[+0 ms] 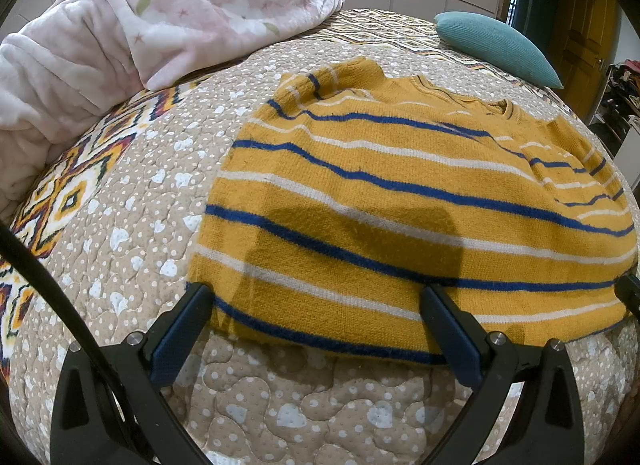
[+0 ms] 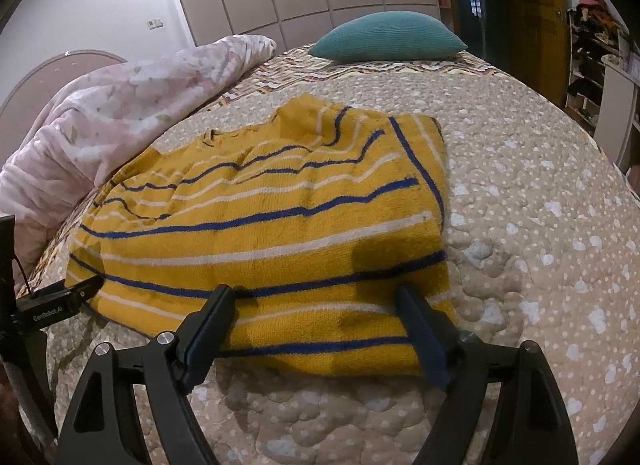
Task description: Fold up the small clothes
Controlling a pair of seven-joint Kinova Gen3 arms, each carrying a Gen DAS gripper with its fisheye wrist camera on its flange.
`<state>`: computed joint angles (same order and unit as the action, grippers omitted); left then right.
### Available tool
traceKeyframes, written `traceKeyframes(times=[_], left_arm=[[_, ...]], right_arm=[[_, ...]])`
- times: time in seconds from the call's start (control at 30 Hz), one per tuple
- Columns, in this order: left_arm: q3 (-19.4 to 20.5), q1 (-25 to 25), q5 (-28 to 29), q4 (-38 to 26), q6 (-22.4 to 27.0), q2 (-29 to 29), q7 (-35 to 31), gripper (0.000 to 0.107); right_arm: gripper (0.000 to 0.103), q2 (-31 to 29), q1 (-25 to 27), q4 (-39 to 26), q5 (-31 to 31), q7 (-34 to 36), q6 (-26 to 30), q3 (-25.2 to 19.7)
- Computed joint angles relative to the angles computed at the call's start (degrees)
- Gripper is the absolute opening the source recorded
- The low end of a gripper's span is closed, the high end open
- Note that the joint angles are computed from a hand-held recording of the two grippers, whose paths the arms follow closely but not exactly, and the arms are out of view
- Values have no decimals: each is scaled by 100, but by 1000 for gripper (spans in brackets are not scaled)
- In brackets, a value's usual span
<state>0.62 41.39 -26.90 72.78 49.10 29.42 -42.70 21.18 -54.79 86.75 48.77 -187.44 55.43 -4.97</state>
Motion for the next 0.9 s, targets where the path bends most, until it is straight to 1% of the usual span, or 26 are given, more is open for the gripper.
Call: traceKeyframes(times=[0.3, 0.4, 0.47, 0.57, 0.63, 0.7, 0.8, 0.9], left_arm=[[-5, 27, -29, -46, 58, 32, 8, 103], [44, -24, 54, -104, 113, 46, -61, 103], [88, -116, 159, -81, 70, 26, -152, 103], [66, -112, 180, -76, 55, 27, -177, 103], [56, -112, 190, -62, 33, 21, -177, 103], [42, -91, 178, -70, 48, 27, -170, 103], [32, -88, 167, -70, 63, 26, -180, 103], [11, -53, 130, -111, 124, 48, -159, 103]], right_arm=[[88, 42, -4, -77, -56, 115, 62, 6], [96, 7, 102, -24, -136, 252, -160, -29], [102, 36, 196, -99, -299, 508, -217, -64], [103, 237, 163, -480, -551, 937, 147, -36], [103, 274, 111, -543, -601, 1004, 200, 27], [103, 169, 58, -333, -516, 801, -35, 115], [103, -154, 51, 266, -193, 126, -705, 197], [103, -360, 82, 716, 263, -535, -1184, 183]])
